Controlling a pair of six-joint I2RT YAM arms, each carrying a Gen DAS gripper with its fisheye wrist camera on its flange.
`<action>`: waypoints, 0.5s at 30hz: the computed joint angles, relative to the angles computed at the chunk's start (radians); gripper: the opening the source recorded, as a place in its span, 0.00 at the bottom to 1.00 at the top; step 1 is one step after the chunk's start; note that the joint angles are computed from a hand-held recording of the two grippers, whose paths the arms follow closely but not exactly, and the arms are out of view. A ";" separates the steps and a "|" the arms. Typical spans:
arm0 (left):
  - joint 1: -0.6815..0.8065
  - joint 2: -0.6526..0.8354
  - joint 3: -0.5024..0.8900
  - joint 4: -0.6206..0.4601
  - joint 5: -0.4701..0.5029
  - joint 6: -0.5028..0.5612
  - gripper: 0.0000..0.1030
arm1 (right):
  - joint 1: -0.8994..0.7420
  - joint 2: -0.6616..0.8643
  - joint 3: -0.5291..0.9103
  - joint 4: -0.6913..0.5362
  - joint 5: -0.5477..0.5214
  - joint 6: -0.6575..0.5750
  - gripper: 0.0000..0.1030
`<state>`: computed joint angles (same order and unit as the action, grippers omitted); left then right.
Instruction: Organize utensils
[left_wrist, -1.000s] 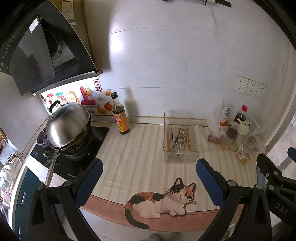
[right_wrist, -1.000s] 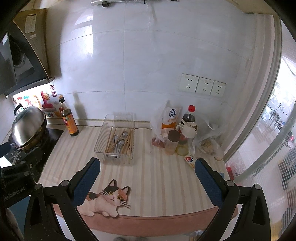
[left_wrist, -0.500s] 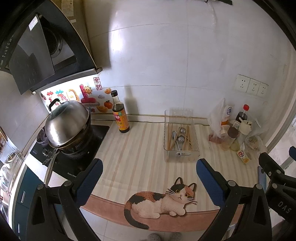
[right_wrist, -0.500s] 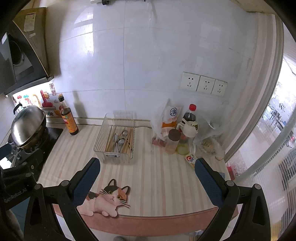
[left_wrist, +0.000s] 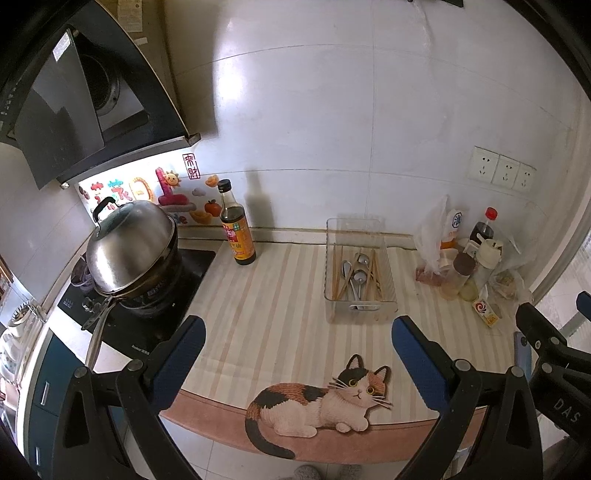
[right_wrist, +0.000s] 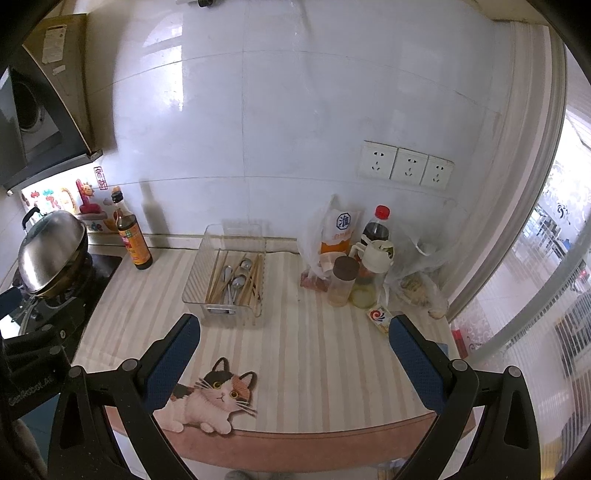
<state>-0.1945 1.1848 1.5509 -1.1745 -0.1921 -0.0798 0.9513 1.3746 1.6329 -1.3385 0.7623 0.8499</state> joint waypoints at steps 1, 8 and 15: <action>0.001 0.000 -0.002 0.002 -0.001 0.000 1.00 | 0.002 -0.002 -0.006 -0.001 0.001 0.004 1.00; -0.001 0.008 -0.004 0.009 -0.005 -0.002 1.00 | -0.027 -0.010 -0.015 0.030 -0.022 -0.038 1.00; -0.007 0.015 -0.002 0.011 -0.013 -0.006 1.00 | -0.028 -0.008 -0.014 0.030 -0.025 -0.036 1.00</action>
